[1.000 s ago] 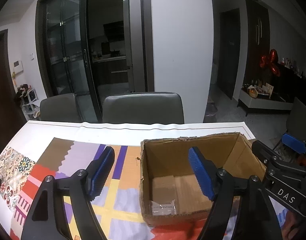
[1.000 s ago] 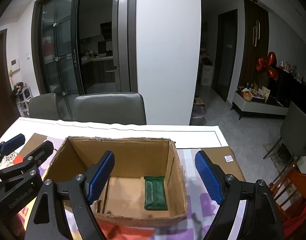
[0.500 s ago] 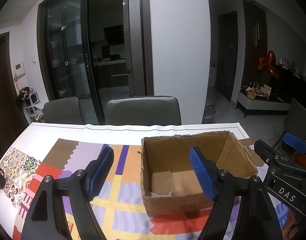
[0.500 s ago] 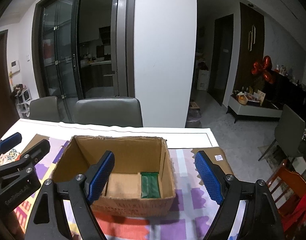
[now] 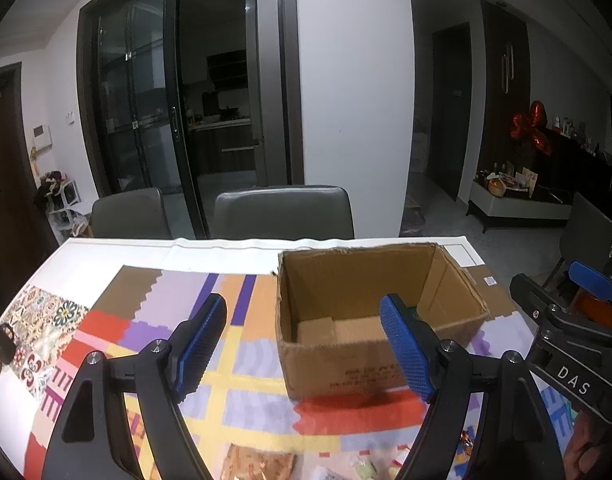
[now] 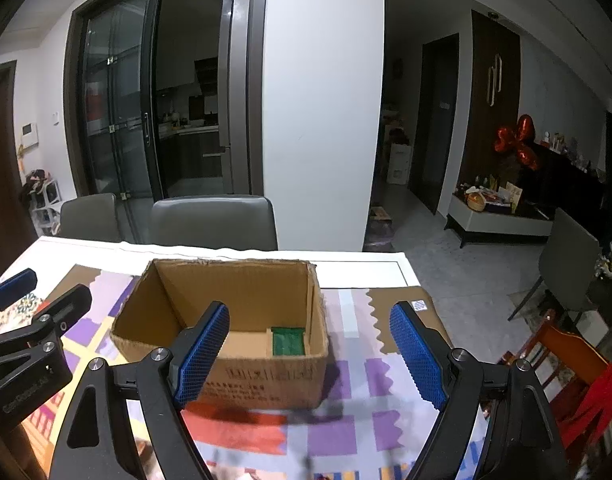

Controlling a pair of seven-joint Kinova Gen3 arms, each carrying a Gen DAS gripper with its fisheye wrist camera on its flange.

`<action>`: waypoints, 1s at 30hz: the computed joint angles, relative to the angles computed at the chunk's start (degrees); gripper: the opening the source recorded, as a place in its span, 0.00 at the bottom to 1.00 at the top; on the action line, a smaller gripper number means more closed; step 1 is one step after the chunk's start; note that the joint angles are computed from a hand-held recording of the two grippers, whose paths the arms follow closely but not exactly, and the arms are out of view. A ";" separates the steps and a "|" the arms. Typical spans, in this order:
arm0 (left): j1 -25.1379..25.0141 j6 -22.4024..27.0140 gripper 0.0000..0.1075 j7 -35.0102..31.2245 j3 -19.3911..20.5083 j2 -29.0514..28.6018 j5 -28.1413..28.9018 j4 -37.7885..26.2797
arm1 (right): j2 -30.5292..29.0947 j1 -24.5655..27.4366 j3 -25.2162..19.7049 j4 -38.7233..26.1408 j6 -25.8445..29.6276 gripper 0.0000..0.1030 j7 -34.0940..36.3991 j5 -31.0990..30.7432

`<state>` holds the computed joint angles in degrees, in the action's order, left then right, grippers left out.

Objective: Organize snacks
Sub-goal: 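Withdraw both tools from the box back toward the snacks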

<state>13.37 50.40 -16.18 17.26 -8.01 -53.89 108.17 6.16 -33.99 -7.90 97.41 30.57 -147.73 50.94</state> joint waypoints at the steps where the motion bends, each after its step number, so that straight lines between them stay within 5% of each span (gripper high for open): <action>1: 0.28 0.52 0.74 0.49 0.52 -0.12 0.06 0.26 | -0.65 -0.10 -0.01 0.93 -0.02 0.81 -0.31 0.42; 12: 2.90 4.91 0.74 4.35 4.78 -1.70 0.35 2.12 | -6.78 3.29 -3.72 9.08 -0.84 0.81 -3.22 2.77; 30: 8.08 10.98 0.74 11.96 10.01 -3.20 1.58 5.84 | -13.89 11.13 -9.87 17.77 -4.30 0.81 1.46 -1.56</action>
